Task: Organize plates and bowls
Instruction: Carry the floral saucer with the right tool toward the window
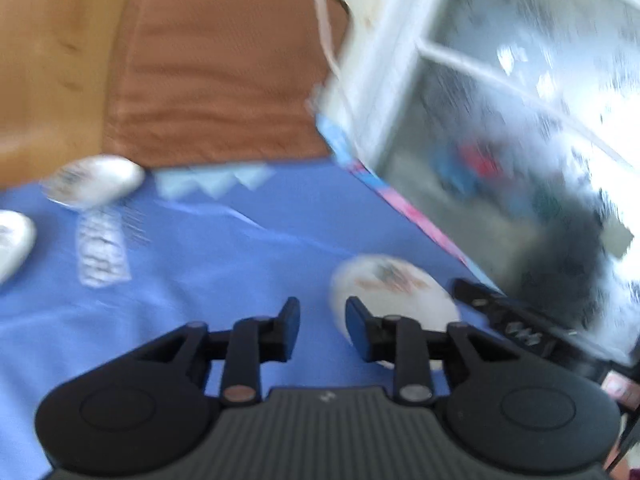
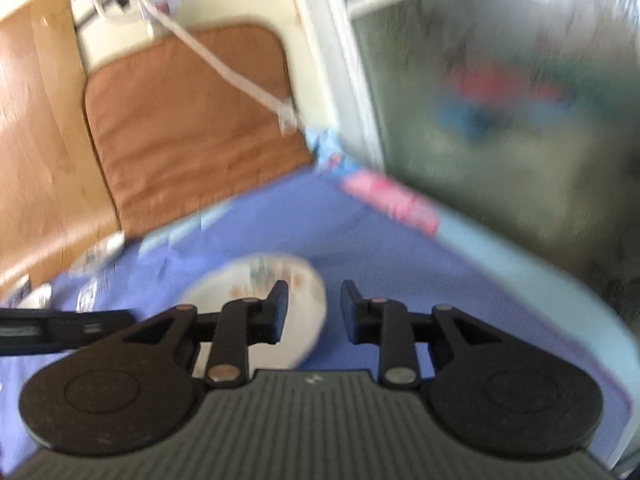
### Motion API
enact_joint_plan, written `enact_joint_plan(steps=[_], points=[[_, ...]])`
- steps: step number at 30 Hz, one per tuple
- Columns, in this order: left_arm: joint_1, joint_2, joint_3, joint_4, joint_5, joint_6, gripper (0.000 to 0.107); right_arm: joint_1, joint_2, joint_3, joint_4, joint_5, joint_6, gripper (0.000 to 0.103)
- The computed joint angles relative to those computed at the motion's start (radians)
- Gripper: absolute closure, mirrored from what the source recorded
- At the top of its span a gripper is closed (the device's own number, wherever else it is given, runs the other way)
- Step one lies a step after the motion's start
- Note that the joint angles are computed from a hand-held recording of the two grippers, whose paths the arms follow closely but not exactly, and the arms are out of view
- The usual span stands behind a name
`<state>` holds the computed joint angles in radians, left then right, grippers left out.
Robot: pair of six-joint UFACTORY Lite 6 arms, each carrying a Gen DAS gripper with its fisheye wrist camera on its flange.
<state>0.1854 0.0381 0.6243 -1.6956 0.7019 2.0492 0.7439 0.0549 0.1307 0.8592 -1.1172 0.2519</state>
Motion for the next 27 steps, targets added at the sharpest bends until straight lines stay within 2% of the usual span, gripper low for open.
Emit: enact_joint_plan(steps=[2, 4, 8, 11, 17, 19, 21, 27], points=[[0.151, 0.013, 0.014, 0.016, 0.052, 0.033, 0.079, 0.053, -0.027, 0.009, 0.058, -0.028, -0.054, 0.071], [0.289, 0.076, 0.060, 0.006, 0.073, 0.074, 0.079, 0.073, -0.041, 0.045, 0.035, -0.003, -0.083, 0.071], [0.496, 0.267, 0.214, -0.056, 0.041, 0.133, 0.081, -0.029, 0.054, 0.227, -0.326, 0.171, 0.012, 0.071], [0.585, 0.401, 0.366, -0.004, 0.033, 0.023, 0.081, -0.091, 0.223, 0.489, -0.622, 0.353, 0.198, 0.072], [0.662, 0.537, 0.568, 0.119, 0.060, -0.184, 0.081, -0.069, 0.581, 1.107, -0.774, 0.680, 0.265, 0.072], [0.663, 0.574, 0.614, 0.131, 0.068, -0.210, 0.081, -0.059, 0.694, 1.317, -0.688, 0.795, 0.184, 0.071], [0.660, 0.600, 0.626, 0.106, 0.070, -0.181, 0.081, -0.069, 0.787, 1.487, -0.479, 0.883, -0.024, 0.071], [0.633, 0.642, 0.596, 0.000, 0.049, -0.005, 0.079, -0.173, 0.938, 1.708, 0.149, 0.927, -0.539, 0.070]])
